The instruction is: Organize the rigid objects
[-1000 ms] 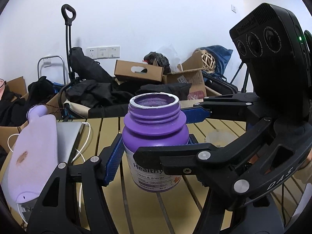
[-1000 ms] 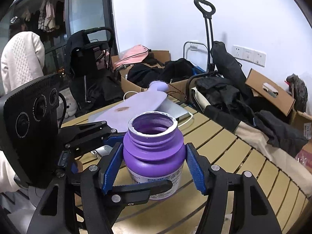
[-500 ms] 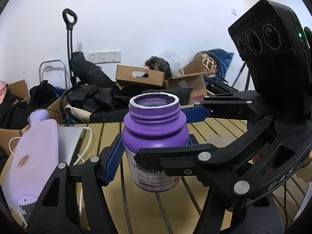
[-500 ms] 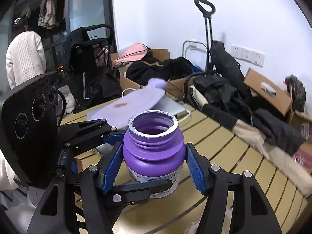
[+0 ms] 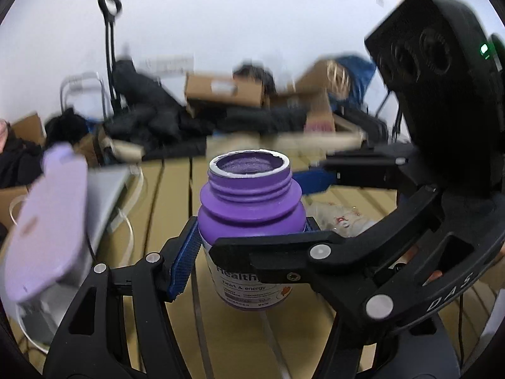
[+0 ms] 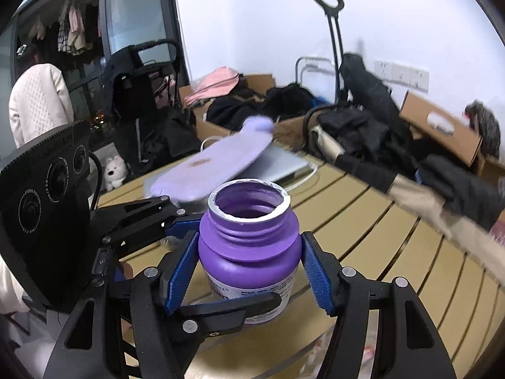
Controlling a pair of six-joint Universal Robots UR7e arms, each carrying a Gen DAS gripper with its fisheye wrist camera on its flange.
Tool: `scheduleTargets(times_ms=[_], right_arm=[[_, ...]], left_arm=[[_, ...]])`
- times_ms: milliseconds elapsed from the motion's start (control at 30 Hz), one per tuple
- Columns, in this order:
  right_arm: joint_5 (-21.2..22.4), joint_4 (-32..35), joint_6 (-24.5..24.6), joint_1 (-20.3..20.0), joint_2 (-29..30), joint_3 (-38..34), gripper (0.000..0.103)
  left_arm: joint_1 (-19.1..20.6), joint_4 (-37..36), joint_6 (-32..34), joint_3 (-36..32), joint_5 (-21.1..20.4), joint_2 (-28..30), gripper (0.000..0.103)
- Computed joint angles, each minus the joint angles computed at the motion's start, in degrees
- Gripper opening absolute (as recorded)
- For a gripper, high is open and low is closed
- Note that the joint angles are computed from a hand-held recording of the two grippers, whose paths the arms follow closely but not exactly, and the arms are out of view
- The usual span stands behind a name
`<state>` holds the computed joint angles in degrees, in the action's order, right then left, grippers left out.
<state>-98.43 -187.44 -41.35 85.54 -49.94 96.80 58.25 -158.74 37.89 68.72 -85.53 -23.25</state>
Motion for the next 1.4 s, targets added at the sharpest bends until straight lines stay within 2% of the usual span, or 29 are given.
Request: scheduleTargets(times_ms=[100, 167, 200, 300, 467, 533, 667, 733, 833, 967, 1000, 1133, 1200, 1333, 1400], right_arm=[[-2.6, 0.9, 0.5, -0.2, 2.2, -1.9, 0.069], [-3.0, 1.1, 0.7, -0.1, 3.5, -3.1, 0.069], [-3.4, 0.8, 0.6, 0.1, 4.0, -3.4, 0.069], [-5.9, -0.6, -0.7, 1.3, 5.2, -4.0, 0.069], [-7.0, -1.0, -1.3, 2.1, 3.9, -1.2, 0.070], [-8.3, -1.6, -1.2, 2.7, 3.3, 0.0, 0.077], [-10.0, -6.0, -0.3, 3.8, -0.5, 5.6, 0.080], [-10.9, -8.8, 2.2, 4.0, -3.3, 9.4, 0.080], [-11.9, -12.3, 9.9, 2.7, -9.1, 17.1, 0.082], [-21.2, -19.3, 13.3, 3.1, -12.1, 23.6, 0.082], [-23.2, -20.0, 15.0, 3.4, -12.4, 24.6, 0.082], [-25.2, -23.4, 19.0, 5.2, -13.7, 28.5, 0.082], [-27.0, -26.1, 20.6, 7.5, -14.2, 31.4, 0.082], [-31.4, -26.4, 25.1, 13.7, -17.0, 36.0, 0.082], [-36.3, -22.8, 28.3, 18.8, -19.2, 37.4, 0.082]], left_arm=[[0.1, 7.1, -4.5, -3.8, 5.2, 1.8, 0.065], [0.7, 8.8, -6.4, -4.3, 5.1, 1.6, 0.067], [0.7, 8.6, -7.0, -3.8, 5.6, 1.2, 0.070], [0.8, 8.4, -7.2, -2.3, 6.4, 0.1, 0.073], [0.5, 5.9, -6.5, 0.4, 7.8, -1.3, 0.073], [0.4, 5.2, -6.9, 1.7, 8.0, -2.1, 0.074], [0.1, 1.6, -6.1, 6.4, 8.9, -5.6, 0.084], [0.1, -0.9, -5.4, 9.3, 10.0, -7.9, 0.093], [0.6, -5.7, -6.0, 13.2, 13.3, -11.0, 0.101], [0.0, -8.3, -10.7, 17.0, 18.4, -14.8, 0.102], [-0.3, -9.0, -11.6, 18.2, 18.3, -15.9, 0.102], [-2.4, -13.0, -13.5, 24.8, 19.2, -21.2, 0.103], [-3.9, -14.8, -14.3, 29.5, 20.2, -25.3, 0.103], [-7.3, -14.1, -18.1, 37.9, 19.9, -35.0, 0.103], [-10.4, -11.5, -19.7, 41.2, 24.0, -39.7, 0.103]])
